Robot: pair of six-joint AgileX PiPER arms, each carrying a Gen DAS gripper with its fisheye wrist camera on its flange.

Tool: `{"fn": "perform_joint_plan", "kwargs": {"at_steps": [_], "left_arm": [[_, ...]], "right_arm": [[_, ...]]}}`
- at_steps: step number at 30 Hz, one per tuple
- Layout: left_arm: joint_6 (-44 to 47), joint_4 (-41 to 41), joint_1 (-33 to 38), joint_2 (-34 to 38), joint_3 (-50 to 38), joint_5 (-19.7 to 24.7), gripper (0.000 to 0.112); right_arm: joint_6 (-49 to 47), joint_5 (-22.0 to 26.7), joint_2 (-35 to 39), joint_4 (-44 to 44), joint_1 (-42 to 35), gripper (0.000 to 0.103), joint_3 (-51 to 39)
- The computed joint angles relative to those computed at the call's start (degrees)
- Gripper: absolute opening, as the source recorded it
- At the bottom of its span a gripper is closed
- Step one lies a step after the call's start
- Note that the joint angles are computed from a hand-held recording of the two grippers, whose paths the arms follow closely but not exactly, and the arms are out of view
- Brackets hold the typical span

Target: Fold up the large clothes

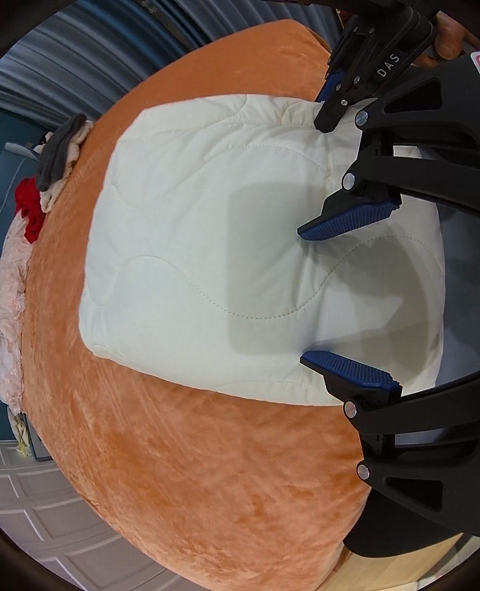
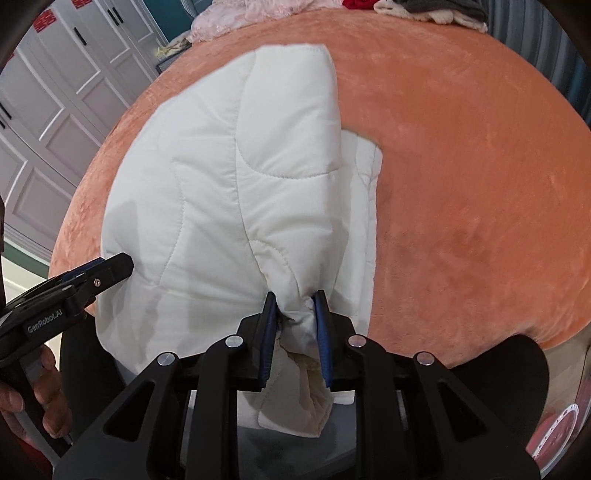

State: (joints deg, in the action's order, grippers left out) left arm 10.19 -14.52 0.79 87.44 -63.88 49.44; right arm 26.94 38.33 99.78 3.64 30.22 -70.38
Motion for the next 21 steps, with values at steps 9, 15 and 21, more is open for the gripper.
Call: {"fn": "perform_joint_plan", "kwargs": {"at_steps": [9, 15, 21], "left_arm": [[-5.18, 5.5, -3.51, 1.78, 0.84, -3.09, 0.061], [-8.48, 8.75, -5.49, 1.92, 2.53, -5.99, 0.062], [-11.95, 12.12, -7.24, 1.88, 3.62, -8.05, 0.062]], "right_arm": [[-0.07, 0.24, 4.19, 0.74, 0.34, 0.021, -2.81], [-3.17, -0.43, 5.48, 4.35, -1.28, 0.022, -3.13], [-6.56, -1.42, 5.24, 6.15, -2.99, 0.022, -1.73]]}}
